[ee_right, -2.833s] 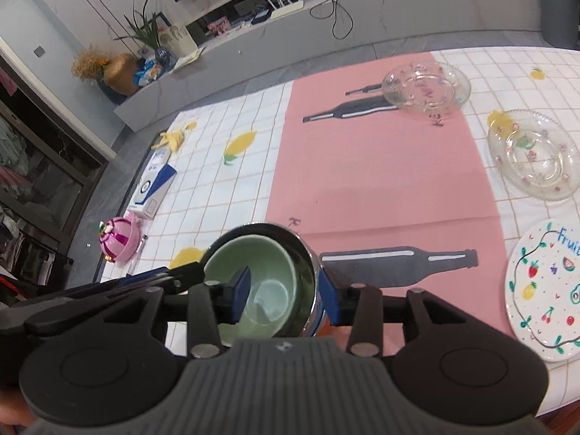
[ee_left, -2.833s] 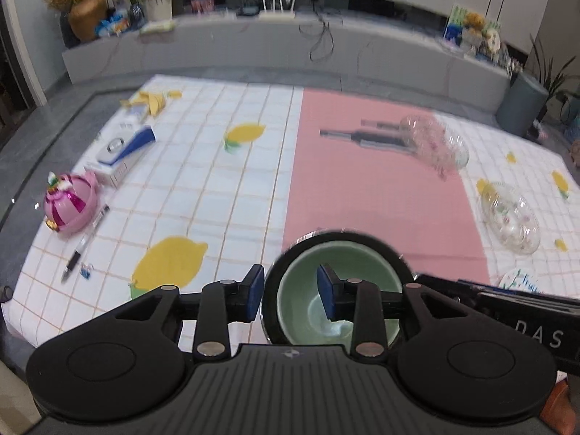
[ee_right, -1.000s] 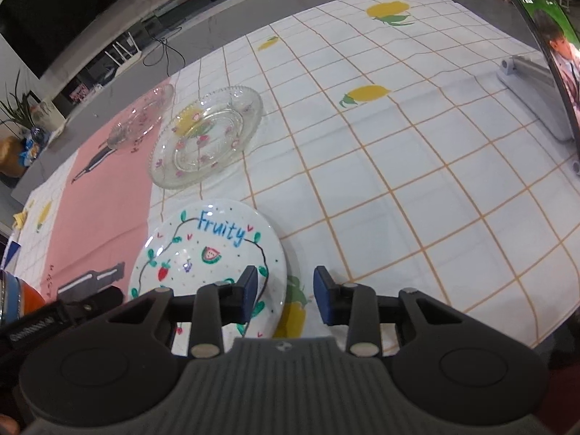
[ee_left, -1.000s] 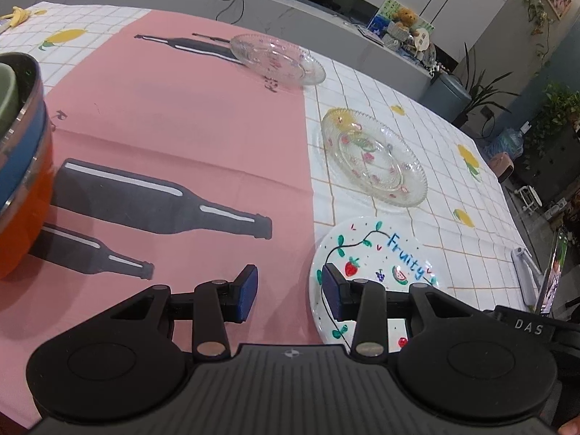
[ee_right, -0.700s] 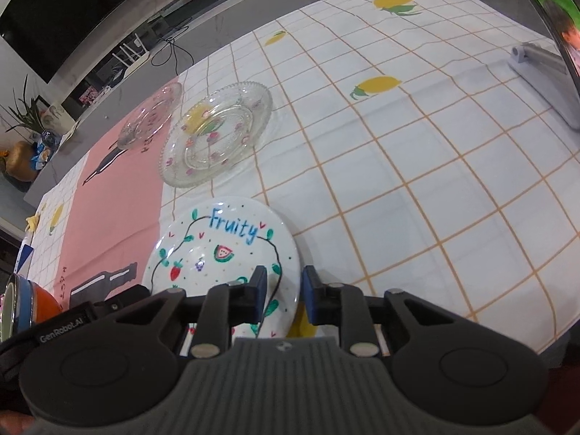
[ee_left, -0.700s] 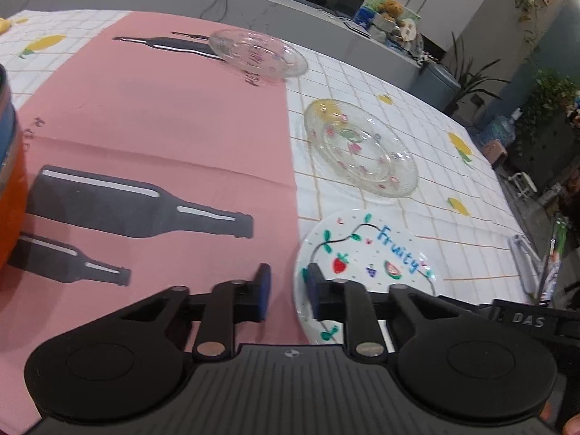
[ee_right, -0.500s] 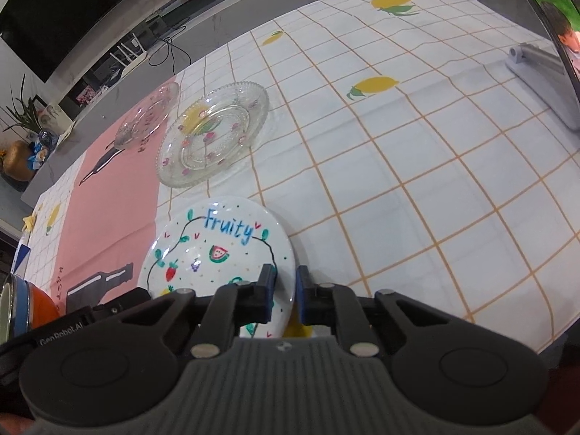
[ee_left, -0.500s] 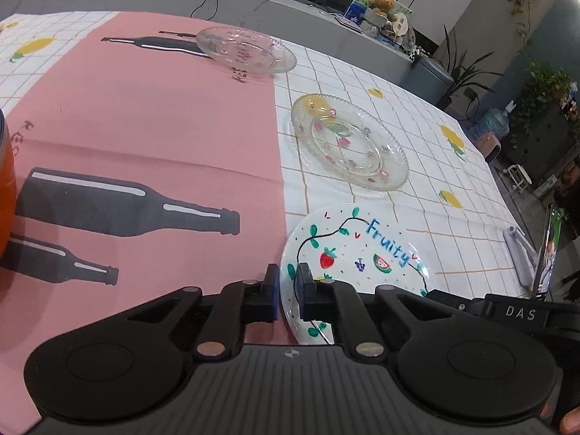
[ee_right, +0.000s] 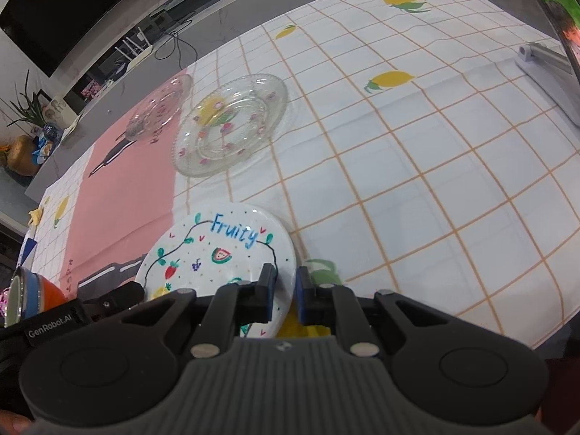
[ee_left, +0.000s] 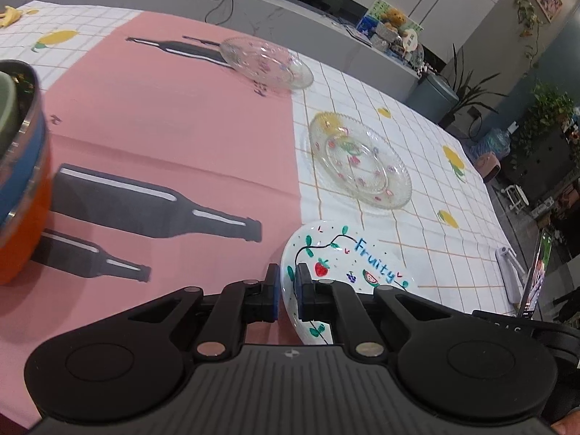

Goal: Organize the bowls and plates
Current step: 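Carry the white plate with both grippers beside the stacked bowls and lower it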

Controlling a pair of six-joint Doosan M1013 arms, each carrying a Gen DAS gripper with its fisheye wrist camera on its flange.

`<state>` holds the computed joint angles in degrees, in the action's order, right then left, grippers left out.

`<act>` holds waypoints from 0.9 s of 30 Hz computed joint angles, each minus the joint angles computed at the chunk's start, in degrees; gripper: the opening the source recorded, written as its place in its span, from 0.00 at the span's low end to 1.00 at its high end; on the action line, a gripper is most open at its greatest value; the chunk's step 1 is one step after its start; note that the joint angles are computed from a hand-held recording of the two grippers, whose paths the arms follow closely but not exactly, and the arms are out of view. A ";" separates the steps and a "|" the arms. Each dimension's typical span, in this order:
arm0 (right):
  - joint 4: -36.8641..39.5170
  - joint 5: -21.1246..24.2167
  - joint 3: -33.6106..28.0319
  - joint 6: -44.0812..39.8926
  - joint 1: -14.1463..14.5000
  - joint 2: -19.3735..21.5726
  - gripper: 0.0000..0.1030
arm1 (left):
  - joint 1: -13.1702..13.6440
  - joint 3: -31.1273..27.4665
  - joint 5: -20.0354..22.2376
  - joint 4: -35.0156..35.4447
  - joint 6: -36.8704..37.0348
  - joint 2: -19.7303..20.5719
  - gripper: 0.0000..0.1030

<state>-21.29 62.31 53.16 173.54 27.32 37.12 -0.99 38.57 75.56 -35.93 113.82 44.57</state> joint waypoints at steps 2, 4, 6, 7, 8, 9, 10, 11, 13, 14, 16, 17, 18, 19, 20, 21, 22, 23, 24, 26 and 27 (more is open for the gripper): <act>0.40 0.00 -0.85 -0.66 0.07 0.43 0.10 | 0.38 0.11 -0.49 -0.27 -0.09 -0.17 0.09; 0.65 0.11 -1.89 -1.52 0.21 0.95 0.10 | 0.78 0.47 -1.36 -0.58 -0.15 -0.47 0.09; 0.94 0.03 -2.98 -2.28 0.35 1.48 0.10 | 1.10 0.97 -2.55 -0.30 0.10 -0.89 0.09; 1.18 -0.09 -3.56 -2.71 0.41 1.77 0.10 | 1.29 1.36 -3.31 -0.19 0.30 -1.15 0.09; 1.46 -0.18 -4.31 -3.35 0.47 2.16 0.10 | 1.52 1.88 -4.20 -0.30 0.58 -1.46 0.09; 1.59 -0.16 -5.01 -3.88 0.54 2.54 0.10 | 1.76 2.39 -5.07 -0.47 0.85 -1.74 0.09; 1.74 -0.17 -5.82 -4.50 0.62 2.97 0.10 | 1.96 2.79 -5.86 -0.44 0.84 -1.94 0.09; 1.96 -0.21 -6.70 -5.20 0.69 3.46 0.10 | 2.15 2.89 -6.35 -0.19 0.71 -2.01 0.09; 2.49 0.14 -8.48 -6.97 0.77 4.43 0.10 | 2.49 2.85 -7.01 0.38 0.19 -1.94 0.09; 2.89 0.56 -9.74 -8.06 0.79 5.13 0.10 | 2.64 2.80 -7.31 0.73 -0.31 -1.88 0.09; 3.50 1.14 -11.93 -9.69 0.80 6.37 0.10 | 2.85 3.16 -8.18 1.30 -1.07 -1.97 0.09; 3.74 1.44 -12.72 -10.40 0.80 6.80 0.09 | 2.94 3.42 -8.63 1.50 -1.47 -2.04 0.09; 3.96 2.04 -13.89 -11.21 0.82 7.45 0.09 | 3.01 3.64 -9.03 1.71 -1.83 -2.08 0.09; 3.97 2.75 -15.12 -12.01 0.88 8.14 0.09 | 3.09 3.91 -9.41 1.92 -1.99 -2.15 0.09; 3.91 3.43 -16.25 -12.81 0.93 8.79 0.09 | 3.08 4.09 -9.74 2.31 -2.22 -2.18 0.09; 3.89 4.29 -17.49 -13.78 0.96 9.49 0.09 | 3.07 4.27 -10.04 2.67 -2.42 -2.23 0.09; 3.93 4.83 -18.15 -14.37 0.95 9.84 0.09 | 3.04 4.43 -10.36 2.95 -2.66 -2.27 0.09; 3.98 5.44 -19.03 -14.89 0.94 10.35 0.09 | 3.07 4.65 -10.65 3.10 -2.67 -2.33 0.09; 4.10 6.01 -19.75 -15.19 0.92 10.76 0.09 | 3.01 4.77 -10.85 3.41 -2.78 -2.35 0.09; 4.44 6.83 -20.65 -15.49 0.84 11.36 0.09 | 2.91 4.89 -11.06 3.82 -2.88 -2.31 0.09; 4.48 7.36 -21.17 -15.68 0.84 11.69 0.09 | 2.86 4.94 -11.14 3.92 -2.76 -2.28 0.09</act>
<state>-16.80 69.68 31.99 157.86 28.16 48.81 1.87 43.51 64.42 -32.01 111.06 42.28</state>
